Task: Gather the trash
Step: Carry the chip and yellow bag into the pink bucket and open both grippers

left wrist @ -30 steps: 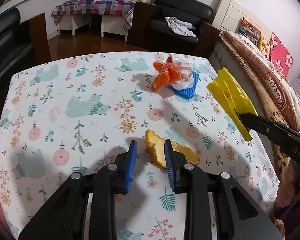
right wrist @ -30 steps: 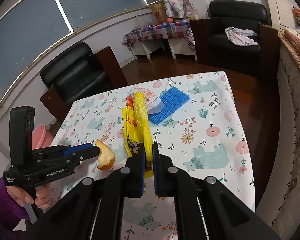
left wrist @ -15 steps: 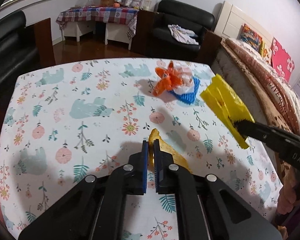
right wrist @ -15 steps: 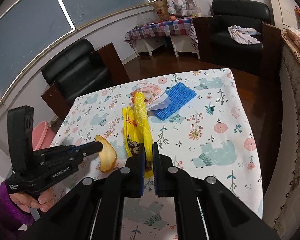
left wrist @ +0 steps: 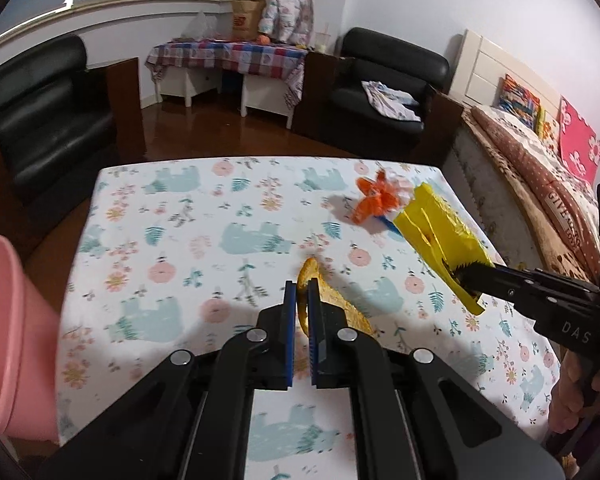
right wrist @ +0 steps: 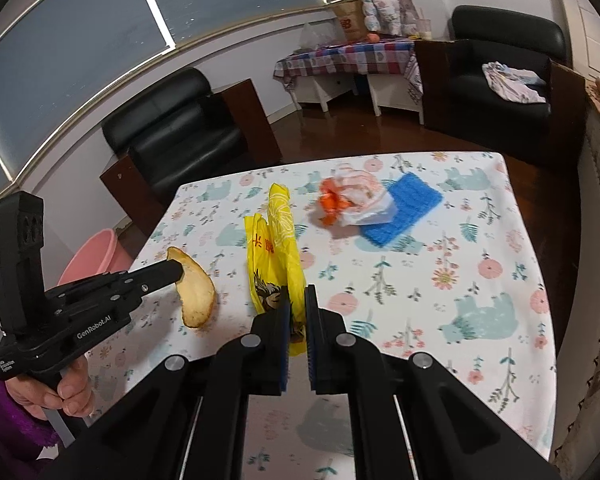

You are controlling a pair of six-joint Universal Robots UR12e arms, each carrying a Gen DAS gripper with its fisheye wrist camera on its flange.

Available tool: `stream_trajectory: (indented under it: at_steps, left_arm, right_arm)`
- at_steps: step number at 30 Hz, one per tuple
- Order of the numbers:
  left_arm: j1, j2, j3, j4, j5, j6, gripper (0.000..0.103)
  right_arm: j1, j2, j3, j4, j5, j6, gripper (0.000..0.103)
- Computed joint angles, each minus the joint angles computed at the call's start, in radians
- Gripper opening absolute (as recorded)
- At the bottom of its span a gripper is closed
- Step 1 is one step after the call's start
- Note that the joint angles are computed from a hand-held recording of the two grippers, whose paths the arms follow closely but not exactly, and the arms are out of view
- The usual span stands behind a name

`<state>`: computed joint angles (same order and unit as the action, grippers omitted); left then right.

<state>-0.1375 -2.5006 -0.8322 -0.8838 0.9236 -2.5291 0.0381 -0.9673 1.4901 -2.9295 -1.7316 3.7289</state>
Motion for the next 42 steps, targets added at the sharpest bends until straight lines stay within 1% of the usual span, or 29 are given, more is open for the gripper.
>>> stream_trajectory:
  at_steps: [7,13,17,20,29,33,38,41,42]
  left_arm:
    - [0.025,0.007,-0.013,0.076,0.017,-0.072,0.005]
    - [0.051,0.016,-0.035,0.182,0.033,-0.145,0.005]
    - [0.068,0.016,-0.035,0.242,0.044,-0.191,0.005]
    - [0.083,0.014,-0.033,0.296,0.061,-0.241,0.005]
    - [0.122,-0.001,-0.015,0.424,0.13,-0.354,0.005]
    - [0.139,-0.014,0.011,0.426,0.159,-0.396,0.005]
    - [0.158,-0.027,0.031,0.42,0.201,-0.435,0.005]
    - [0.167,-0.032,0.037,0.408,0.217,-0.446,0.005]
    - [0.169,-0.035,0.041,0.4,0.223,-0.45,0.005]
  right_arm:
    - [0.013,0.036,-0.073,0.015,0.039,-0.058,0.006]
    - [0.027,0.08,-0.163,0.047,0.087,-0.116,0.006]
    - [0.041,0.118,-0.238,0.068,0.115,-0.16,0.006]
    - [0.051,0.147,-0.298,0.085,0.14,-0.188,0.006]
    - [0.087,0.264,-0.54,0.205,0.191,-0.306,0.006]
    - [0.102,0.333,-0.676,0.277,0.214,-0.35,0.006]
    - [0.111,0.416,-0.83,0.366,0.265,-0.352,0.006]
    - [0.118,0.47,-0.931,0.439,0.28,-0.362,0.007]
    - [0.119,0.478,-0.945,0.453,0.284,-0.363,0.007]
